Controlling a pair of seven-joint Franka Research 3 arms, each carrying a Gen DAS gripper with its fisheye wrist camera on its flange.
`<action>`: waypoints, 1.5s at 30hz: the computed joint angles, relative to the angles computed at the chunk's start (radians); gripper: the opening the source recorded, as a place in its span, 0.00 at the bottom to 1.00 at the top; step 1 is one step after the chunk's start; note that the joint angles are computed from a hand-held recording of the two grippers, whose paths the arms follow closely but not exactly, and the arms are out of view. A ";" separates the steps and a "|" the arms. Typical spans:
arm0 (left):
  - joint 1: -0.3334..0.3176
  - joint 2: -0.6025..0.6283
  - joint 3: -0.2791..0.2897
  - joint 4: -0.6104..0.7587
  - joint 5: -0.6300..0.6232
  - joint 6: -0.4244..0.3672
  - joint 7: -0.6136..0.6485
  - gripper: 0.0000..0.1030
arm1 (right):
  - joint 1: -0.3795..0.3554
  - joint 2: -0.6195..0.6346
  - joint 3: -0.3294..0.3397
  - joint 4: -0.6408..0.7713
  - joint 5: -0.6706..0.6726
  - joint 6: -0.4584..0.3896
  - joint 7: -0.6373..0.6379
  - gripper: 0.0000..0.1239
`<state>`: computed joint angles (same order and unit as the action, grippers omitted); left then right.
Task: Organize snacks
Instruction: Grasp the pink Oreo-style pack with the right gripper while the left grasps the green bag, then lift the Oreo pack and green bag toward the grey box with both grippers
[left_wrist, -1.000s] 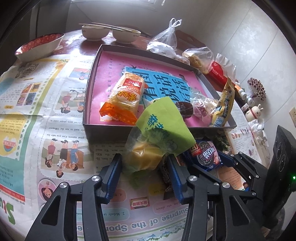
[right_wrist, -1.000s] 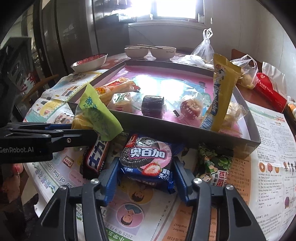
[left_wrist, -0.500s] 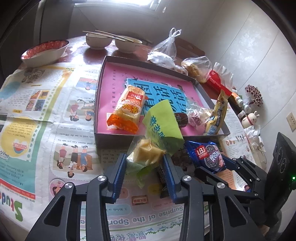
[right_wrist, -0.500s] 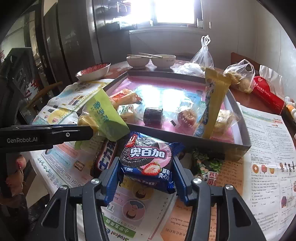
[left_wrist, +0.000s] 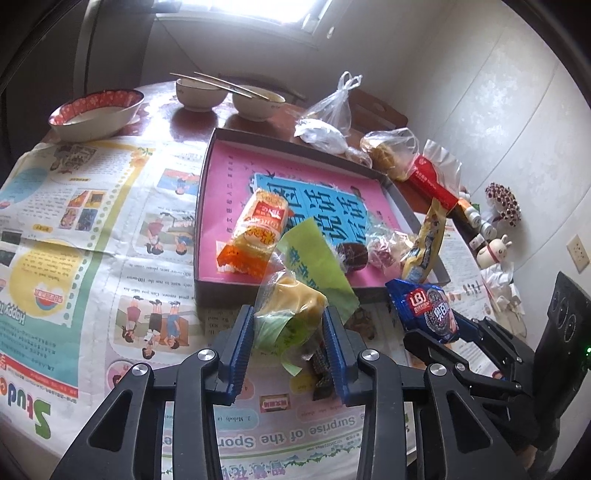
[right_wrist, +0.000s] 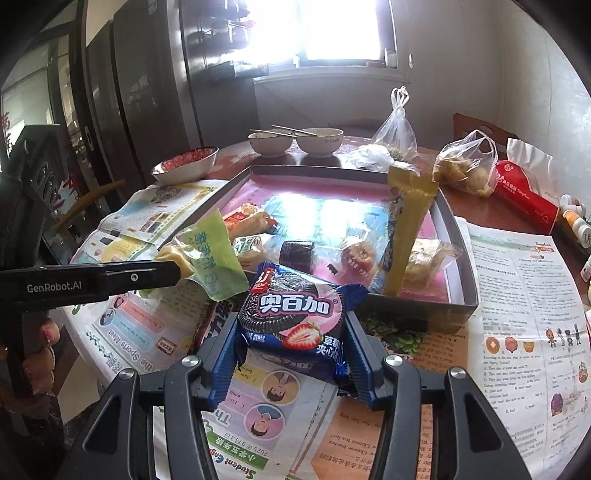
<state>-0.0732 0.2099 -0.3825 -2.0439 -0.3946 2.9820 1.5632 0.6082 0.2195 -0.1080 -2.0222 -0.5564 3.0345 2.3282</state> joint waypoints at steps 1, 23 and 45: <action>0.002 0.003 -0.002 0.004 -0.002 -0.001 0.004 0.37 | -0.001 0.000 0.001 0.000 0.002 0.001 -0.002 0.43; 0.065 0.101 -0.097 0.088 -0.103 -0.017 0.104 0.36 | 0.012 0.011 -0.012 0.008 0.039 0.002 -0.024 0.43; 0.043 0.100 -0.048 0.136 0.007 0.047 0.004 0.32 | 0.009 0.036 -0.045 0.066 0.043 0.016 -0.004 0.43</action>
<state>-0.0304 0.3094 -0.4309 -1.9079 -0.3877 3.0294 1.5677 0.6171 0.2559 -0.1528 -1.9560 -0.5131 3.0507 2.3244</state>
